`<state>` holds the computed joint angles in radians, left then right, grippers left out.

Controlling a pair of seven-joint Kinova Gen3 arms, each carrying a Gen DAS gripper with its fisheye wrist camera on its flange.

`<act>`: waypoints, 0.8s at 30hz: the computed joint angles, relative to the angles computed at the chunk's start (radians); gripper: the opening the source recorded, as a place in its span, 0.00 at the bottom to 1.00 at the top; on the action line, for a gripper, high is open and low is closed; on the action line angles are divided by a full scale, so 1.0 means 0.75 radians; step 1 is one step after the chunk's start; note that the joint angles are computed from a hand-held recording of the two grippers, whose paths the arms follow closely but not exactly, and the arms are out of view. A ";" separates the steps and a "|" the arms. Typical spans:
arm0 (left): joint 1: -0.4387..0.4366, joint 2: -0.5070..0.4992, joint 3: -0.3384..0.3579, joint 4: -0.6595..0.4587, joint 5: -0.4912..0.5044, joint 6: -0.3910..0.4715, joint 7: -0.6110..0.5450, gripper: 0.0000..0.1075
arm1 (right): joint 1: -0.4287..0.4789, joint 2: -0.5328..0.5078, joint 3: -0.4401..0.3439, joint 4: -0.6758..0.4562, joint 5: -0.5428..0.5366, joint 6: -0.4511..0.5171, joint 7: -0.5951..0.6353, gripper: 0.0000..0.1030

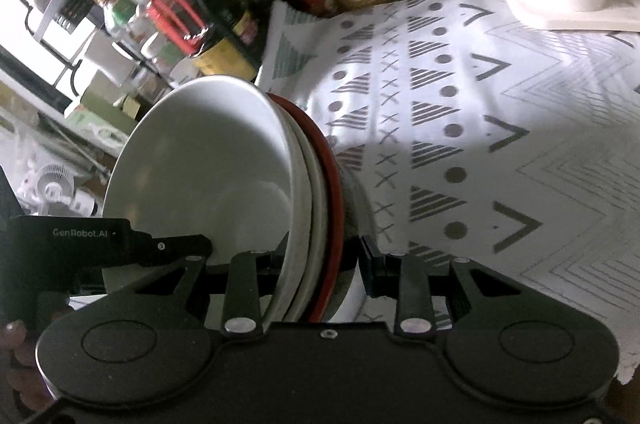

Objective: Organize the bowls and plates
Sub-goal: 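Carry the bowl stack over the plate stack and lower it on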

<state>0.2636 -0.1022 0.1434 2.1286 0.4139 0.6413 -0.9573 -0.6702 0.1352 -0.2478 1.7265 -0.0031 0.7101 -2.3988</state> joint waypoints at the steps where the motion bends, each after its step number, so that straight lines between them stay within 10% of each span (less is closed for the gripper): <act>1: -0.002 -0.005 -0.004 0.008 0.003 0.000 0.000 0.30 | -0.002 0.008 -0.003 -0.009 -0.001 0.005 0.007 0.31; 24: -0.027 0.027 -0.028 0.060 0.046 -0.025 -0.069 0.30 | -0.052 0.094 0.011 -0.070 -0.025 0.044 0.074 0.36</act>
